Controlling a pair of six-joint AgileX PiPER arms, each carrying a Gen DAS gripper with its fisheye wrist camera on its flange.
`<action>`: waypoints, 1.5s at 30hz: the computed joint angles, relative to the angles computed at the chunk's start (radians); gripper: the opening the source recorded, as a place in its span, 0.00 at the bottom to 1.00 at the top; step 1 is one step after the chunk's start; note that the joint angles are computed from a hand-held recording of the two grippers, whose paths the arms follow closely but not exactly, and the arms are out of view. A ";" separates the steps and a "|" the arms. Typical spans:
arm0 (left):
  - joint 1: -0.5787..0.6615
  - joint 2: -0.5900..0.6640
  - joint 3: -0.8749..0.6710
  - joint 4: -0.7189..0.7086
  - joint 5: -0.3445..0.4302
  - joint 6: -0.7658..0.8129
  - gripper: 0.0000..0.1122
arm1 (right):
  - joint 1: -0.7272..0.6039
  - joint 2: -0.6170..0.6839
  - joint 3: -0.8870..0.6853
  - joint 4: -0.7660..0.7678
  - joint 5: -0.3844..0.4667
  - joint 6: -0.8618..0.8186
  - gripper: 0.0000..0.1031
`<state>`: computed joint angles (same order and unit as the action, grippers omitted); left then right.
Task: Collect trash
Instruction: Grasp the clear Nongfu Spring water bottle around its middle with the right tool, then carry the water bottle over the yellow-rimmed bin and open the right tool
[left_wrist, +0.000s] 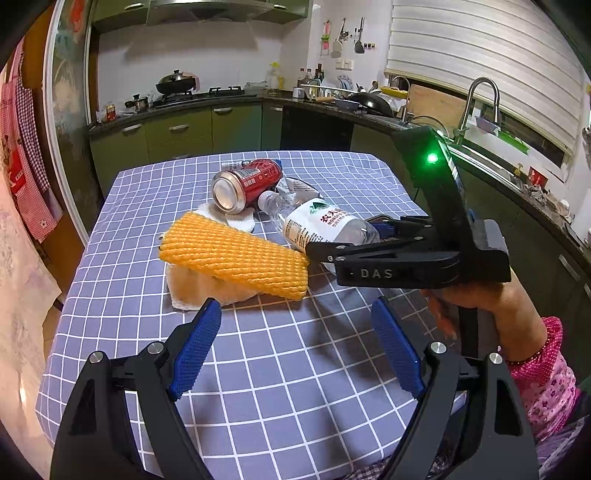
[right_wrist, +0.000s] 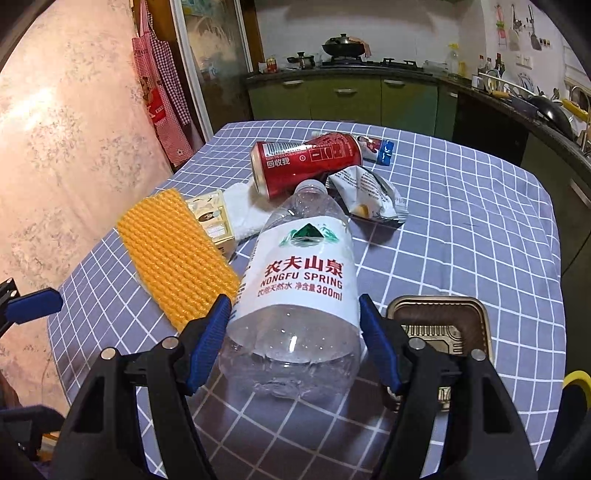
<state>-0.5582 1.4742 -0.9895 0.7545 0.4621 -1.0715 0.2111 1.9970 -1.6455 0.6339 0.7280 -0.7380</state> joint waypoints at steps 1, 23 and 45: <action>0.000 0.000 0.002 0.001 -0.001 -0.002 0.74 | 0.002 0.002 -0.001 -0.006 -0.005 0.008 0.64; -0.006 0.003 0.013 0.013 -0.007 -0.026 0.74 | -0.129 -0.257 0.316 0.341 -0.034 -0.263 0.60; -0.069 0.024 -0.012 0.027 0.011 -0.035 0.74 | -0.663 -0.558 0.631 0.403 -0.014 -0.373 0.60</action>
<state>-0.6276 1.4982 -1.0012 0.7814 0.4734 -1.1069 -0.4515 1.4386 -1.0145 1.0365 0.7143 -1.1113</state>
